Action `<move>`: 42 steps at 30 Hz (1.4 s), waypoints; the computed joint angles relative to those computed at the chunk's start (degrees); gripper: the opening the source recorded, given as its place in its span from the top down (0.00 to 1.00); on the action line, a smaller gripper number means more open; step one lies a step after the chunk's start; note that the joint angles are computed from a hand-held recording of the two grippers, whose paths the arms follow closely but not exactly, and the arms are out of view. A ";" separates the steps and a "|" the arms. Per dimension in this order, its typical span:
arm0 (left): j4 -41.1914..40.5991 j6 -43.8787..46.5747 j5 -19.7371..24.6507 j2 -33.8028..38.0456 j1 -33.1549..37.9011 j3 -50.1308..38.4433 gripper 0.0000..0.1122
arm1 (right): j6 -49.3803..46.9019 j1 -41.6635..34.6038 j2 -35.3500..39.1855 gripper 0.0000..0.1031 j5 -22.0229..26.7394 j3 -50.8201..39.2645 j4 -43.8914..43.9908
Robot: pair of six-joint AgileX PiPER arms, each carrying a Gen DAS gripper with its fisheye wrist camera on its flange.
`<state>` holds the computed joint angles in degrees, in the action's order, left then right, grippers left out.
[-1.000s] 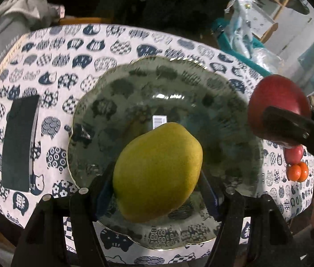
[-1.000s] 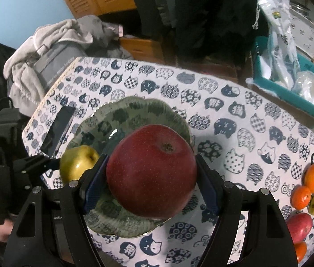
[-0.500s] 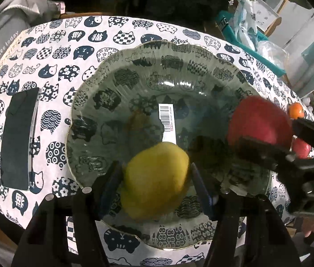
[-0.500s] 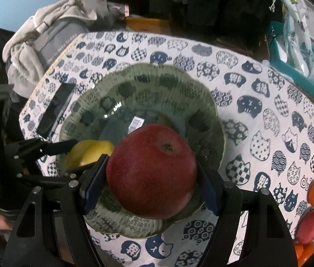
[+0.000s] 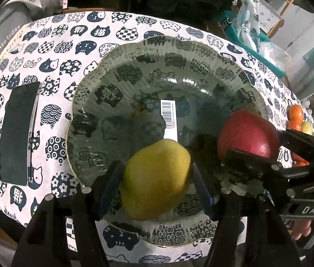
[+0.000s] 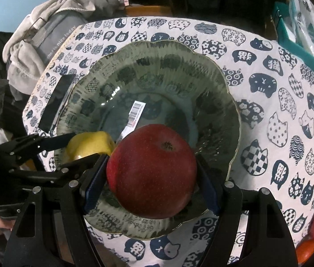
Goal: Organize fruits
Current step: 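Lower both fruits into the glass bowl and open both grippers, then move both grippers back toward the remaining fruit cluster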
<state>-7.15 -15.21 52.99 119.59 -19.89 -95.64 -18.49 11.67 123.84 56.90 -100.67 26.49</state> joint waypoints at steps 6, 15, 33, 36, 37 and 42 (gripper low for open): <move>0.79 -2.32 1.80 -0.50 0.17 -0.74 0.41 | -0.50 0.84 -0.99 0.27 -0.68 1.37 -1.19; -0.24 -2.82 1.30 -2.42 0.72 -1.04 0.40 | -3.46 0.51 -4.60 0.25 -5.37 5.26 0.97; 0.77 -3.46 1.41 -4.99 -3.46 -6.34 0.34 | 0.15 -2.89 -16.11 0.25 -8.65 9.52 -4.14; 0.66 -3.38 2.35 -4.60 -4.91 -8.69 0.34 | -0.36 -4.50 -18.84 0.25 -8.97 10.89 -3.90; 0.51 -3.46 2.88 -4.35 -5.39 -9.66 0.34 | -0.47 -5.12 -19.73 0.25 -8.93 11.23 -3.86; 0.12 -3.32 4.83 -3.10 -8.43 -14.55 0.34 | -1.24 -8.14 -23.76 0.25 -8.94 12.86 -4.03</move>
<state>-7.02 -18.53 57.82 116.49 -28.32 -110.19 -19.73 3.53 100.09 47.96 -87.81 22.46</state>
